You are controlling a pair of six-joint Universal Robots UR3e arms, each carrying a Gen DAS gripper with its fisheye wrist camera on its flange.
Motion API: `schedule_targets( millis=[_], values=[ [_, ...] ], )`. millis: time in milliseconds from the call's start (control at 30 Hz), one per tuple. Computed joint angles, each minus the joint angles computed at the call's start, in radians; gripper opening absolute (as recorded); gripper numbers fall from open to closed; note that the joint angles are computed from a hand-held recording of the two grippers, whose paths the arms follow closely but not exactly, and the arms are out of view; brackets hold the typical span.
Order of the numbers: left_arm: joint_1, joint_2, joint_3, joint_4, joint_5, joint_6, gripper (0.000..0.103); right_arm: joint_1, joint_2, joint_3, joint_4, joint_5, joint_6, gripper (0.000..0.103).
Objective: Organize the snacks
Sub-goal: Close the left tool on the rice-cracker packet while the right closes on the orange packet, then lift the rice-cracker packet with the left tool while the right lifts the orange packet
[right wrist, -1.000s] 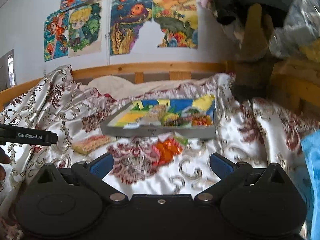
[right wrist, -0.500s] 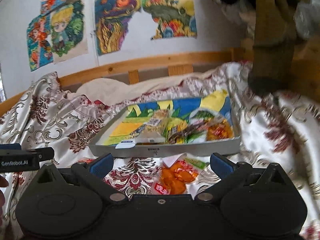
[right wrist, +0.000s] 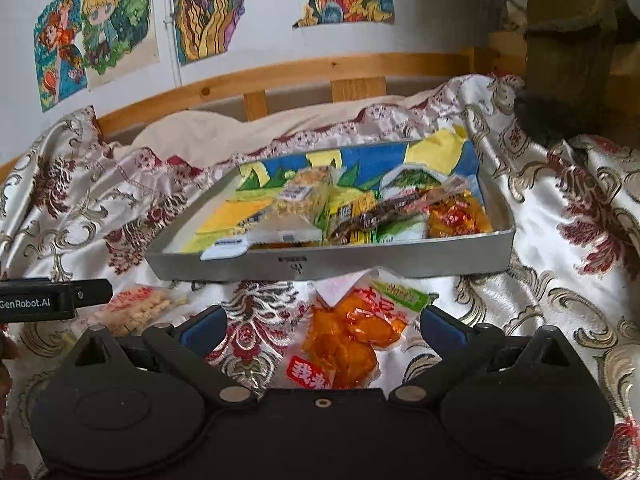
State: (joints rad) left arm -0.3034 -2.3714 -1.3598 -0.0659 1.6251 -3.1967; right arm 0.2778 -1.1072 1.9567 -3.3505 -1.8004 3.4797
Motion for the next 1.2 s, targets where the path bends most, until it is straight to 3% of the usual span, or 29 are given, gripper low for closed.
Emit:
schedule_targets(
  millis=[200, 333, 733, 867, 1000, 1133, 1200],
  values=[
    [0.052, -0.028, 0.077, -0.121, -0.146, 0.025, 0.103, -0.027, 0.026, -0.020, 0.016, 0.035, 0.001, 0.102],
    [0.066, -0.042, 0.125, -0.223, -0.196, 0.047, 0.103, -0.058, 0.029, -0.021, 0.035, 0.082, 0.017, 0.102],
    [0.065, -0.066, 0.171, -0.276, -0.214, 0.075, 0.100, -0.108, 0.061, -0.009, -0.007, 0.174, 0.052, 0.099],
    [0.064, -0.067, 0.177, -0.295, -0.233, 0.097, 0.095, -0.107, 0.069, -0.013, -0.012, 0.180, 0.054, 0.097],
    [0.071, -0.062, 0.167, -0.290, -0.260, 0.092, 0.089, -0.112, 0.070, -0.006, -0.024, 0.192, 0.066, 0.089],
    [0.082, -0.055, 0.146, -0.284, -0.314, 0.089, 0.080, -0.112, 0.068, -0.006, -0.016, 0.191, 0.066, 0.067],
    [0.079, -0.053, 0.138, -0.280, -0.329, 0.100, 0.079, -0.115, 0.065, 0.001, -0.017, 0.211, 0.065, 0.062]
  ],
)
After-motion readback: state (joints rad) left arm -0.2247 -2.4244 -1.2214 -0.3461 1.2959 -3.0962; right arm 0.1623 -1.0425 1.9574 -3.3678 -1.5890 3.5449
